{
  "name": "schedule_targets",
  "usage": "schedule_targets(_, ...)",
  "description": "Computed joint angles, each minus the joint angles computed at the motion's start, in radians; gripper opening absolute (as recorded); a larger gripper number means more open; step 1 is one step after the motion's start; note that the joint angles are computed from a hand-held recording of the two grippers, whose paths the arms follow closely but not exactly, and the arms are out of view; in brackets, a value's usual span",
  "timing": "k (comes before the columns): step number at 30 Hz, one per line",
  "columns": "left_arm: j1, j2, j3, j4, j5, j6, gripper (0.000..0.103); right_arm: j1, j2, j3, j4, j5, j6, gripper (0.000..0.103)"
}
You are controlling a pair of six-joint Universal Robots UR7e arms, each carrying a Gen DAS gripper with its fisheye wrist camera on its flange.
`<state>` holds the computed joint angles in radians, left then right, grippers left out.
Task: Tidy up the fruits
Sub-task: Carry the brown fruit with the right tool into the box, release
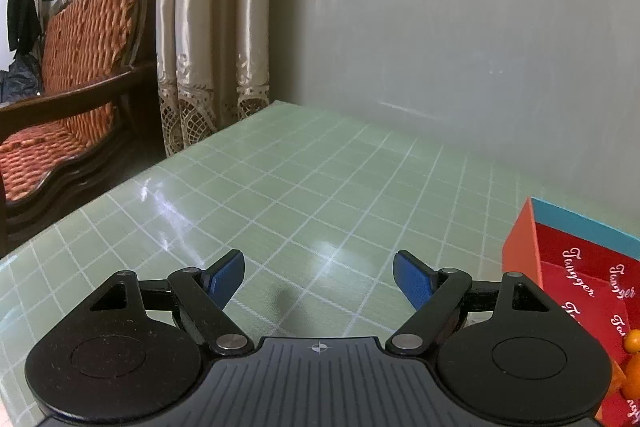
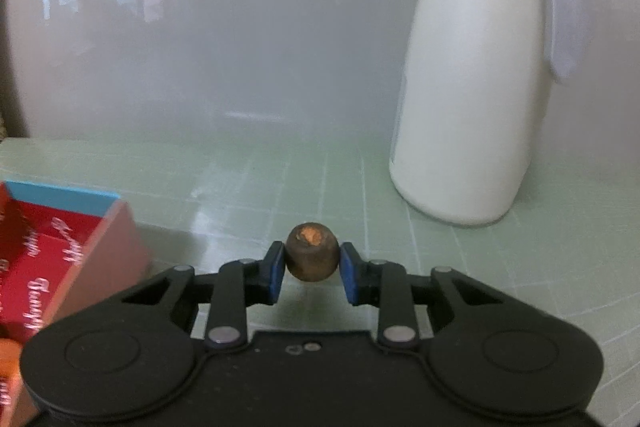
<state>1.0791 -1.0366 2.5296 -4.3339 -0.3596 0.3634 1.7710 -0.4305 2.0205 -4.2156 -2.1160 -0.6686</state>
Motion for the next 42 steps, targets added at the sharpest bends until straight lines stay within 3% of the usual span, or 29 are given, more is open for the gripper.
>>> schedule_targets(10, -0.068, -0.027, 0.051, -0.026, 0.058, 0.01, 0.081, 0.102, -0.003, 0.067, -0.024, 0.061, -0.004, 0.028)
schedule_targets(21, -0.131, -0.074, 0.104, -0.09, 0.136, 0.061, 0.081, 0.166, 0.051, 0.044, 0.047, 0.081, 0.007, 0.028)
schedule_targets(37, -0.179, -0.112, 0.215, 0.015, 0.171, -0.114, 0.081, 0.198, 0.076, 0.031, 0.122, 0.093, 0.044, 0.028)
schedule_targets(39, -0.198, -0.112, 0.237, 0.065, 0.177, -0.18, 0.081, 0.199, 0.07, 0.026, 0.159, 0.077, 0.052, 0.034)
schedule_targets(41, -0.223, -0.1, 0.255, 0.068, 0.177, -0.211, 0.081, 0.199, 0.07, 0.027, 0.151, 0.054, 0.066, 0.065)
schedule_targets(42, -0.235, -0.103, 0.263, 0.089, 0.18, -0.241, 0.081, 0.195, 0.061, 0.04, 0.133, 0.062, 0.073, 0.075)
